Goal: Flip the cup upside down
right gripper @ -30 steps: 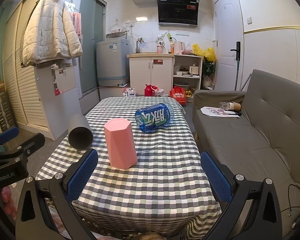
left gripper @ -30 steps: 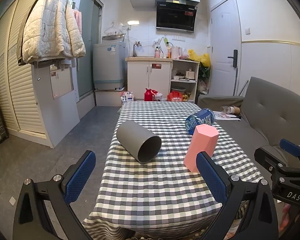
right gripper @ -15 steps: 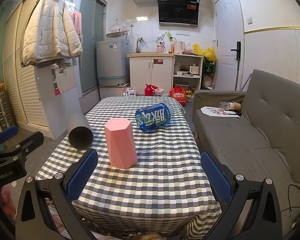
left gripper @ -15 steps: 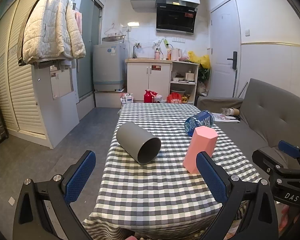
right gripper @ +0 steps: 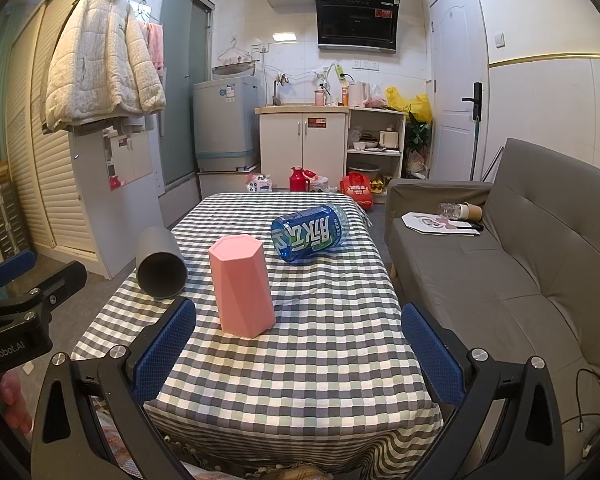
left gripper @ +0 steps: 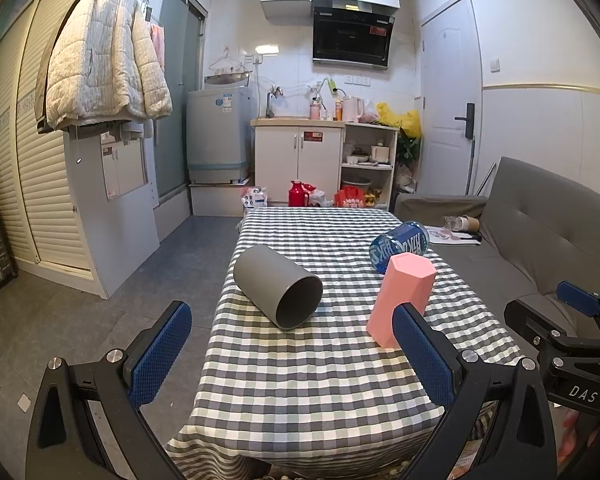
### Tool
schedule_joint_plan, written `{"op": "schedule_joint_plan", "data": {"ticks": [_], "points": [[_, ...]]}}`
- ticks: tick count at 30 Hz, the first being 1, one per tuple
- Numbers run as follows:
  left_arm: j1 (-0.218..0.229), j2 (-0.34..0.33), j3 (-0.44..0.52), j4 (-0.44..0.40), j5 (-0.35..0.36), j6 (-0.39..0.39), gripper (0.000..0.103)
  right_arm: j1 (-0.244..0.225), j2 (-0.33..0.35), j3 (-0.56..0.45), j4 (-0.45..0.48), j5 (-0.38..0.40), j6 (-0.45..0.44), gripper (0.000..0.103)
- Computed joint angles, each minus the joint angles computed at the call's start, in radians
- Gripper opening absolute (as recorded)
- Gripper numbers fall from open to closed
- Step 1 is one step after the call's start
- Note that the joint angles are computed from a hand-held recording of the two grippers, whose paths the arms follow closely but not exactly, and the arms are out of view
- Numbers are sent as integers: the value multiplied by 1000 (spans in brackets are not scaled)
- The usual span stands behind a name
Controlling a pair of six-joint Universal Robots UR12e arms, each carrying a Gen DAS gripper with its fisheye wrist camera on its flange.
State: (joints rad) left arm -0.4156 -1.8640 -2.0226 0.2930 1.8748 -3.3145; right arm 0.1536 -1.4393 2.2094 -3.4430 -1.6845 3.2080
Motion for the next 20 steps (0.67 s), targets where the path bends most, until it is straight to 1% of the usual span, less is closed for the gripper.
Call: {"op": "schedule_joint_plan", "data": {"ticks": [20], "points": [[4, 4, -8, 17, -5, -3, 103, 3, 4, 0, -2, -2, 3, 103]]}}
